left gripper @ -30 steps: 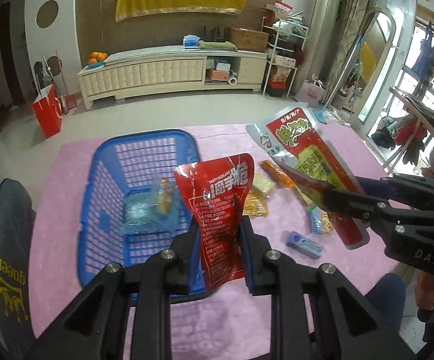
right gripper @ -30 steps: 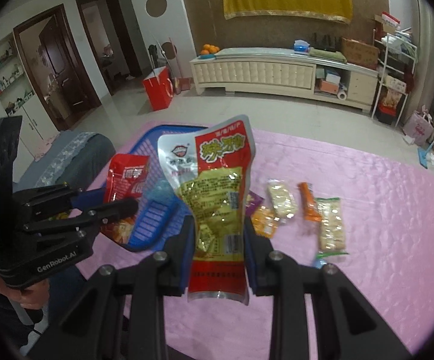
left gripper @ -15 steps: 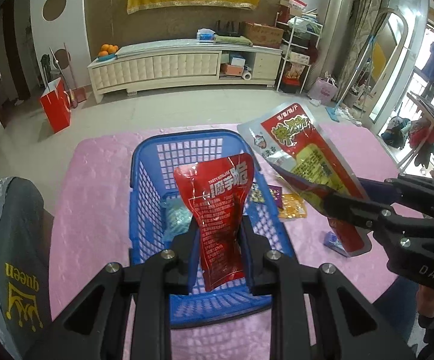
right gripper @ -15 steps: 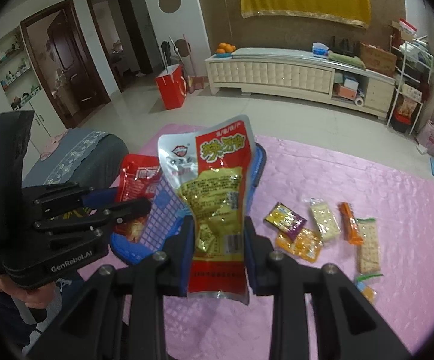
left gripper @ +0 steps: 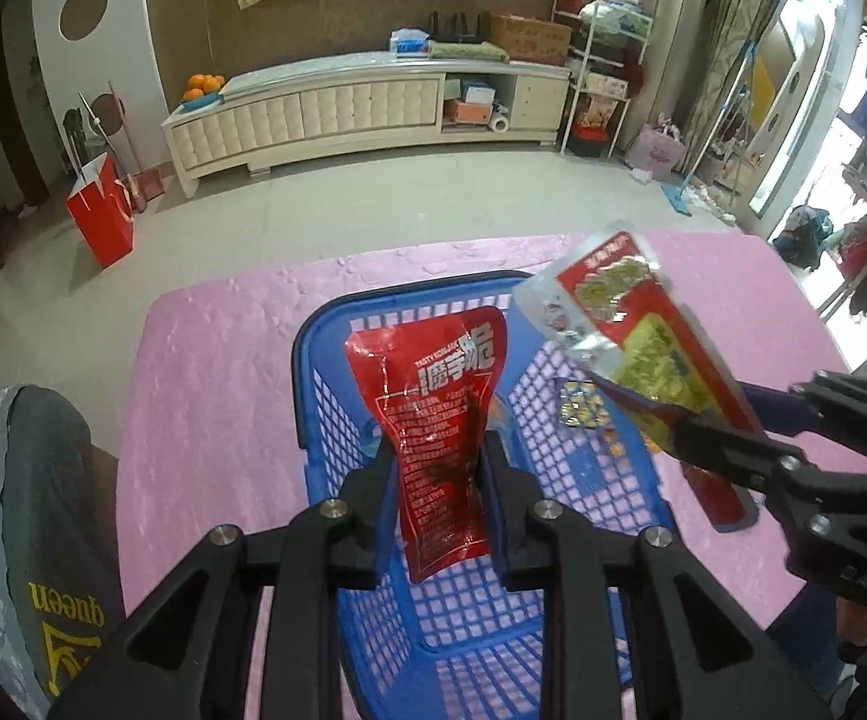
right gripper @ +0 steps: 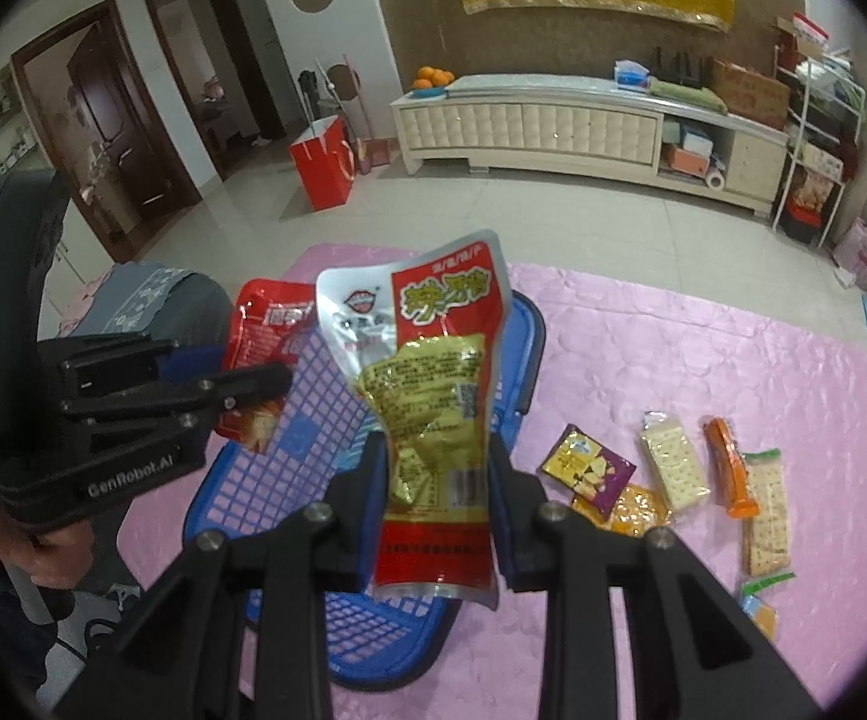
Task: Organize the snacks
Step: 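Carry the red pouch into the basket and release it with the left gripper, then lower the red-and-silver pouch into the basket and open the right gripper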
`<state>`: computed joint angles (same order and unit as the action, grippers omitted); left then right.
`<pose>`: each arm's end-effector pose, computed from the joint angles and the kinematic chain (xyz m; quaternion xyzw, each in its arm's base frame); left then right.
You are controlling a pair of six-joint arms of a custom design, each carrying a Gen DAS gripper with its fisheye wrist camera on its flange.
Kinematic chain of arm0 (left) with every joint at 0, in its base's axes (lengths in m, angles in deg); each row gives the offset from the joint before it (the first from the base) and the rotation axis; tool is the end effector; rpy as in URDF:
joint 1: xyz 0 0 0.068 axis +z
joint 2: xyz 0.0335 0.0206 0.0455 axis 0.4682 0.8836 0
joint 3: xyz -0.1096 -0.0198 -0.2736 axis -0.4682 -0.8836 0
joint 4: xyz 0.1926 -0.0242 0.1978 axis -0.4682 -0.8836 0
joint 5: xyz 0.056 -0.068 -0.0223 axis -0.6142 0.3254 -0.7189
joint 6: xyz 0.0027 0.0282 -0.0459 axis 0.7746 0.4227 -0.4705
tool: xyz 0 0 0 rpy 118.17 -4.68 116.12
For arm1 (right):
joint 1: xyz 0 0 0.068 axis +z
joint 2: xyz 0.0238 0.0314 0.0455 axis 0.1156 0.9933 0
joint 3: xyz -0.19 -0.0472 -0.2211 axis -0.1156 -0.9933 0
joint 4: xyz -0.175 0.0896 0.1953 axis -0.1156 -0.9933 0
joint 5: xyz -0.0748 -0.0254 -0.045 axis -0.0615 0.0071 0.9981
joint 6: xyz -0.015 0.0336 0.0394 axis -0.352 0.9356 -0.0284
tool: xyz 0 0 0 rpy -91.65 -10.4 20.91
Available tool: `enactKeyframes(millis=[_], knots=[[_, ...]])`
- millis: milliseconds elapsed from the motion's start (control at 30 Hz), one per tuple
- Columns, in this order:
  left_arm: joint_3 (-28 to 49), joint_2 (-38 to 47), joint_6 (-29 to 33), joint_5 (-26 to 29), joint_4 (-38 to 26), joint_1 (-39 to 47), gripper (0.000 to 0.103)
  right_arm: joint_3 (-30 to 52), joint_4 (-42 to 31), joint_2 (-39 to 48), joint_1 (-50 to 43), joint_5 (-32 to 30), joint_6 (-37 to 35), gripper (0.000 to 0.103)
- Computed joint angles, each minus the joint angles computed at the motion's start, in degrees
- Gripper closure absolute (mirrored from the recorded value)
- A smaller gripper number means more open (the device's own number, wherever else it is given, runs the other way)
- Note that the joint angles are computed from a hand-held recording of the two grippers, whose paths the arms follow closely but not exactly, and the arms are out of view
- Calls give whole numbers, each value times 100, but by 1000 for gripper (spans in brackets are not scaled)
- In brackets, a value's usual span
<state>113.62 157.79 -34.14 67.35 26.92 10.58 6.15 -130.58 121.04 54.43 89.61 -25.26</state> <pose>0.2992 -0.1062 0.3211 0.3901 0.8718 -0.1495 0.2558 0.1661 0.1592 0.3761 0.1360 0.9354 0.0506 0.3226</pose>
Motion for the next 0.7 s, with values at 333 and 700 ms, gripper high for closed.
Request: enactKeyframes(millis=[333, 700], knots=[[35, 343, 238, -446, 239, -251, 32, 61, -44, 66, -128, 8, -146, 68], [-80, -179, 300, -54, -219, 257, 32, 501, -437, 267, 283, 123, 232, 67]])
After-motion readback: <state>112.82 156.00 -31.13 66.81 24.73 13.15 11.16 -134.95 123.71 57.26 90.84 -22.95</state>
